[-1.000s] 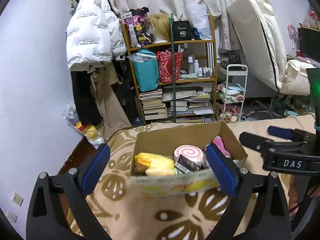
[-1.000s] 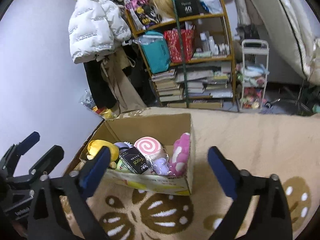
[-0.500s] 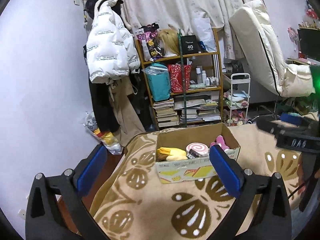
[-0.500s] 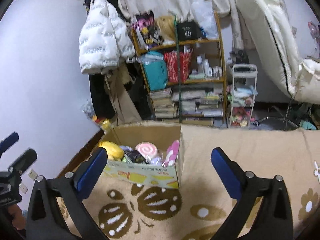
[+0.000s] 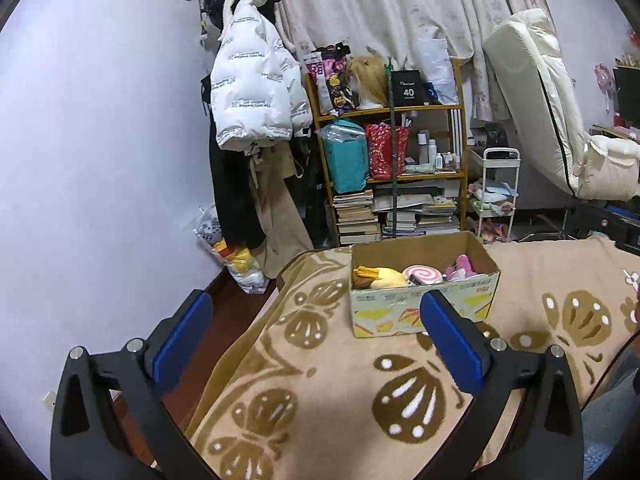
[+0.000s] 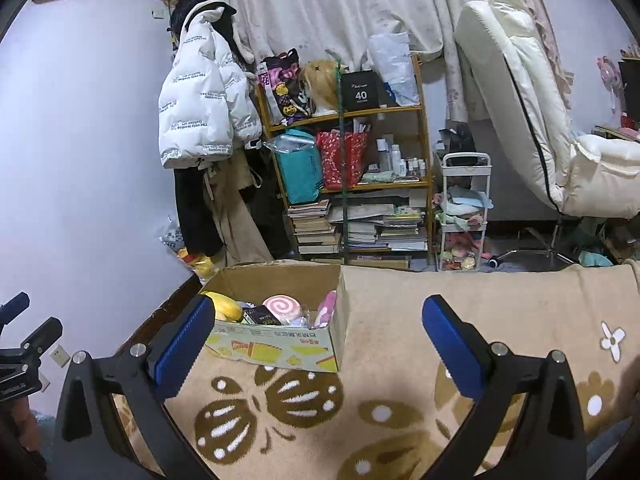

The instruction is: Organize soft objects

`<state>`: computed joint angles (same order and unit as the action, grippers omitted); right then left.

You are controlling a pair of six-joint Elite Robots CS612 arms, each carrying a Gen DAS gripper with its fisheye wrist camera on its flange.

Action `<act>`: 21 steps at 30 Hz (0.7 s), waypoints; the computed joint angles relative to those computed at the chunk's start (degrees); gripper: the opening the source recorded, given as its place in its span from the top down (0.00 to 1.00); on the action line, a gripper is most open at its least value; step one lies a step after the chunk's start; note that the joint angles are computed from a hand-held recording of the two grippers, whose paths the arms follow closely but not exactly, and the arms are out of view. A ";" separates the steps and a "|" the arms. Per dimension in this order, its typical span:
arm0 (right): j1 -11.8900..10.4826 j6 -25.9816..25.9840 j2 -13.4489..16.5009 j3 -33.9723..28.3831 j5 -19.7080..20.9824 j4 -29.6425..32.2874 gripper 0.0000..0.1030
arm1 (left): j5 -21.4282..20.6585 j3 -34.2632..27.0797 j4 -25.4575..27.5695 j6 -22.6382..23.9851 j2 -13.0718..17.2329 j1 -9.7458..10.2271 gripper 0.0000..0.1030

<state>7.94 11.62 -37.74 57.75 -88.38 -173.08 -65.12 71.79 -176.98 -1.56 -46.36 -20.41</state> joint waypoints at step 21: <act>0.14 -0.24 -0.93 3.52 0.26 -2.15 0.00 | -0.73 1.85 -3.18 -2.42 0.61 0.83 0.01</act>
